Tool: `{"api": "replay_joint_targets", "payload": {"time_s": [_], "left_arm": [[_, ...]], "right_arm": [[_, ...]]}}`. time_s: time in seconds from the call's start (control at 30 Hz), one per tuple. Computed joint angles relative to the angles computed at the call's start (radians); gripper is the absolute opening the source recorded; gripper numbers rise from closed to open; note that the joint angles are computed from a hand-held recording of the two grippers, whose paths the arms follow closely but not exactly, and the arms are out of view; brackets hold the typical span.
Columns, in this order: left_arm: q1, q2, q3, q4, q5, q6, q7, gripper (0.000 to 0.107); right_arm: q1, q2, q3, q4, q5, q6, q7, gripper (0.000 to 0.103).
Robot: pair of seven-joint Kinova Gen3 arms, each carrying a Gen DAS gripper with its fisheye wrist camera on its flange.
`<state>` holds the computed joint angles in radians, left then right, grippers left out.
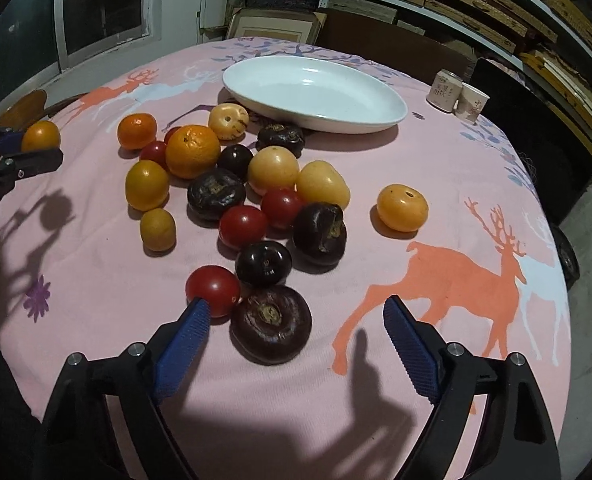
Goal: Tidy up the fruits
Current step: 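Grasp an orange with the left tool while the right tool grasps a dark plum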
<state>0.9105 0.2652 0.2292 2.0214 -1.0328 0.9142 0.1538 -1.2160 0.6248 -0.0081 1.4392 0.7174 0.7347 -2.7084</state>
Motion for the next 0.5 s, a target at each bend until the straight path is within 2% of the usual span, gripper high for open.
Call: {"api": "replay_joint_targets", "payload": {"time_s": [0.1, 0.13, 0.17, 0.2, 0.3, 0.43, 0.5], "left_arm": [[-0.004, -0.009, 0.001, 0.004, 0.018, 0.017, -0.004, 0.037], [-0.004, -0.010, 0.002, 0.003, 0.023, 0.025, -0.006, 0.037], [-0.003, -0.010, 0.003, 0.001, 0.027, 0.035, -0.004, 0.037], [-0.005, -0.012, 0.004, 0.001, 0.031, 0.039, -0.003, 0.037], [-0.012, -0.013, 0.004, 0.005, 0.033, 0.027, 0.009, 0.037], [-0.036, -0.014, -0.006, 0.022, 0.017, -0.041, 0.021, 0.037], [-0.051, -0.012, -0.014, 0.027, 0.007, -0.080, 0.024, 0.037]], "right_arm": [[0.032, -0.002, -0.015, 0.010, -0.018, -0.081, 0.023, 0.086], [0.062, -0.003, -0.041, 0.013, -0.043, -0.116, 0.054, 0.080], [0.088, -0.003, -0.064, 0.014, -0.073, -0.143, 0.095, 0.069], [0.096, 0.001, -0.071, 0.007, -0.094, -0.154, 0.131, 0.067], [0.079, 0.002, -0.045, 0.001, -0.123, -0.160, 0.178, 0.066], [0.081, -0.032, -0.004, 0.074, -0.159, -0.274, 0.157, 0.052], [0.079, -0.042, 0.020, 0.109, -0.176, -0.334, 0.141, 0.052]]}}
